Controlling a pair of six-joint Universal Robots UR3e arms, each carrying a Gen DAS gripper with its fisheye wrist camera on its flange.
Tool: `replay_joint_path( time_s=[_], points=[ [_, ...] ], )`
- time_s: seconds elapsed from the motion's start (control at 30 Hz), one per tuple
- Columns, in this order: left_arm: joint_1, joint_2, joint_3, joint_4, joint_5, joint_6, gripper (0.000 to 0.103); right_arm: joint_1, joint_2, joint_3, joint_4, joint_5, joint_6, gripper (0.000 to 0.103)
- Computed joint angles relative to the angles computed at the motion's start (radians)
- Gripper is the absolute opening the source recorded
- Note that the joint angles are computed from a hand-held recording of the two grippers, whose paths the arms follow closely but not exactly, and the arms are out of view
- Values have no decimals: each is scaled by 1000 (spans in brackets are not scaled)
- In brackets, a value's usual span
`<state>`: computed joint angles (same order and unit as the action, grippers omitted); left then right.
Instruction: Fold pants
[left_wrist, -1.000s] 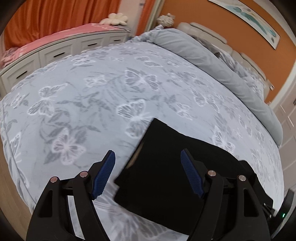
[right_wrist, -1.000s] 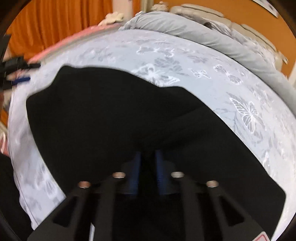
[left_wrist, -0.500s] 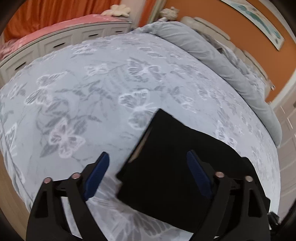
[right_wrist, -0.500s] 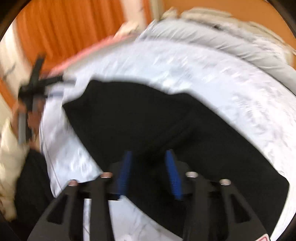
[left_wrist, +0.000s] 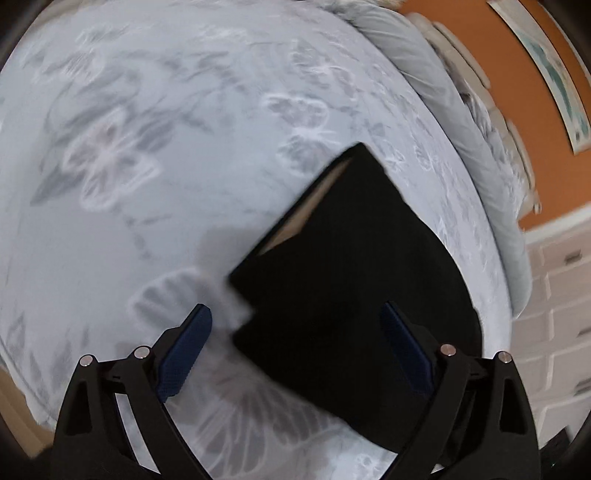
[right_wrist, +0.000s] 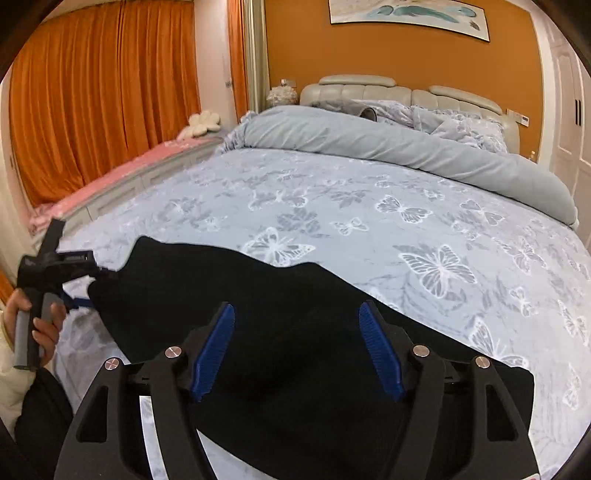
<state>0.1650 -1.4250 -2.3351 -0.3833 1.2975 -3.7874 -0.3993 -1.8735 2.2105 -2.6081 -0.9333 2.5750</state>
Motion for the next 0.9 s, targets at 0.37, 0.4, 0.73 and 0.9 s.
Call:
replay_joint_path(
  time_s=[0.37,0.4,0.73,0.9],
  points=[
    [-207,-229,293,-60,368,5,38,-12,7,-2,50,3,31,69],
    [-178,-239,264,-66,326,-25,41,-9,15,-10,63,-7,28,69],
    [-45,4,-43,51,145,-64,93,-19,-20,-26,170,12,-7,70],
    [-203,-163,122,24,298,-90,85,2,-18,-16,124,-16,18,77]
  ],
)
